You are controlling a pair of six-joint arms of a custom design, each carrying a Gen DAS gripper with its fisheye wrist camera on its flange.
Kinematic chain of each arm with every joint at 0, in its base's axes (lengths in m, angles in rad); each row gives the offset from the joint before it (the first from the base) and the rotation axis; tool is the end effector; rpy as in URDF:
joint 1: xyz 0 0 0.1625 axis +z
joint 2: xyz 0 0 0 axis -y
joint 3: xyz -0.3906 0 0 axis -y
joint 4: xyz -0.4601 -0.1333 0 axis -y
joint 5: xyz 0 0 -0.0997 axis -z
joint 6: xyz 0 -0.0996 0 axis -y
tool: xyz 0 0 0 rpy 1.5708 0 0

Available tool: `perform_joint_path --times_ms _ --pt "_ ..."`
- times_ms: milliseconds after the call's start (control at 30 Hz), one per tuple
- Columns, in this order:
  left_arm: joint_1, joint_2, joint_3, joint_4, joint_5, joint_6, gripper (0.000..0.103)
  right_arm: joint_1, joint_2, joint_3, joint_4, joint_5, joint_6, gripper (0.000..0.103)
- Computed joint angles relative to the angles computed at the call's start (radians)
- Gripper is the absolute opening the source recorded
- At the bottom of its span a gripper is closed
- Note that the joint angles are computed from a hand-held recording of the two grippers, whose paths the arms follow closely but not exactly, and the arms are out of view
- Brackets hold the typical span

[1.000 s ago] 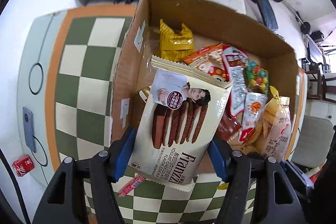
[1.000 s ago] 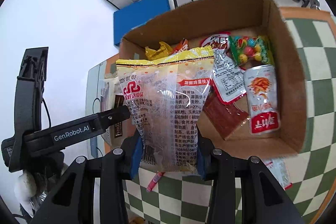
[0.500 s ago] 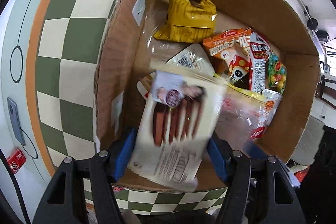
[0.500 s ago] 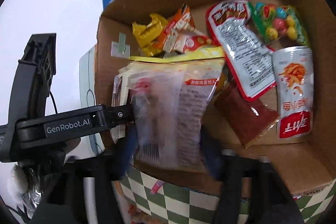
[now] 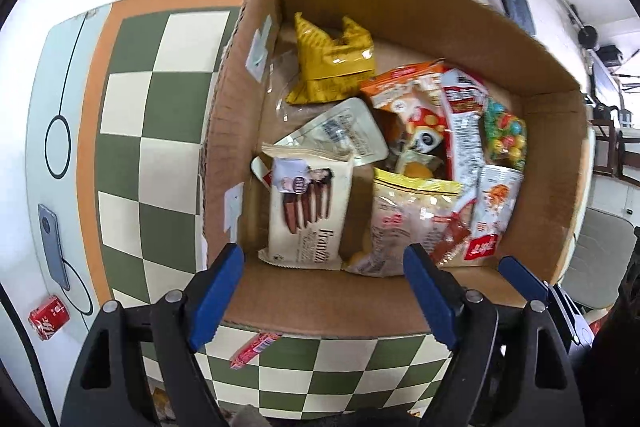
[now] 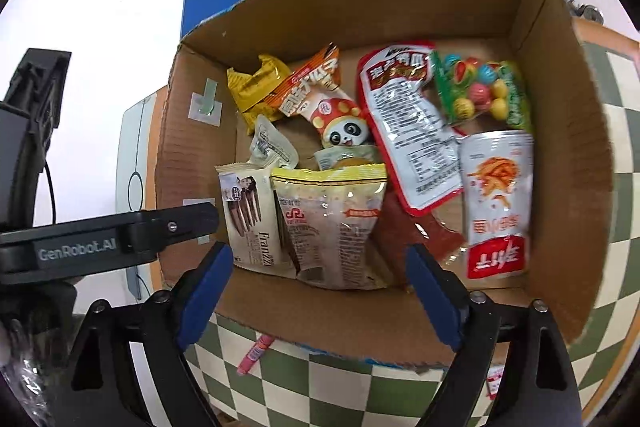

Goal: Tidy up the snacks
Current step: 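Lower both packs into the cardboard box and open both grippers, then grasp the white snack bag with the left gripper while the right grasps the red-white strip packet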

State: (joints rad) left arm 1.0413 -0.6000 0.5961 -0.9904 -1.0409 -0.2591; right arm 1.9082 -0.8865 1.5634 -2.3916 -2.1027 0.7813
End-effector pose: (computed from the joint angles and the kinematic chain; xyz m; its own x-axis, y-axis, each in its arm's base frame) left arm -0.2553 -0.7998 0.2584 -0.6938 0.4657 -0.5493 0.2542 0.8720 0.4183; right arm 0.3153 -0.6487 0.1063 -0.8252 0.5038 0.2554 0.3570 0.8156 -0.4553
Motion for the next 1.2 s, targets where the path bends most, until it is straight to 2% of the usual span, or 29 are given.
perform_joint_path --times_ms 100,267,367,467,600,733,833,1000,1200 --pt "-0.022 -0.078 0.109 -0.09 0.017 0.051 0.082 0.02 -0.022 0.017 0.016 -0.039 -0.006 0.091" --pt "-0.084 -0.312 0.441 -0.392 0.095 0.14 0.082 0.057 -0.102 0.098 -0.013 -0.072 0.01 0.091" --pt "-0.114 -0.416 0.572 -0.502 0.109 0.181 0.082 0.094 -0.164 0.165 -0.027 -0.138 0.032 0.091" --pt "-0.141 -0.508 0.683 -0.562 0.121 0.187 0.082 0.131 -0.223 0.226 0.0 -0.204 0.078 0.091" --pt "-0.156 -0.604 0.806 -0.579 0.141 0.155 0.082 0.174 -0.299 0.308 0.056 -0.243 0.156 0.091" --pt "-0.127 -0.629 0.859 -0.481 0.127 0.083 0.082 0.187 -0.346 0.378 0.131 -0.239 0.216 0.091" --pt "-0.089 -0.604 0.876 -0.412 0.098 0.042 0.082 0.162 -0.362 0.433 0.177 -0.225 0.236 0.091" --pt "-0.045 -0.534 0.885 -0.367 0.068 -0.01 0.082 0.065 -0.368 0.52 0.144 -0.161 0.21 0.091" --pt "-0.021 -0.43 0.869 -0.35 0.093 -0.051 0.082 -0.021 -0.358 0.571 0.068 -0.113 0.144 0.091"
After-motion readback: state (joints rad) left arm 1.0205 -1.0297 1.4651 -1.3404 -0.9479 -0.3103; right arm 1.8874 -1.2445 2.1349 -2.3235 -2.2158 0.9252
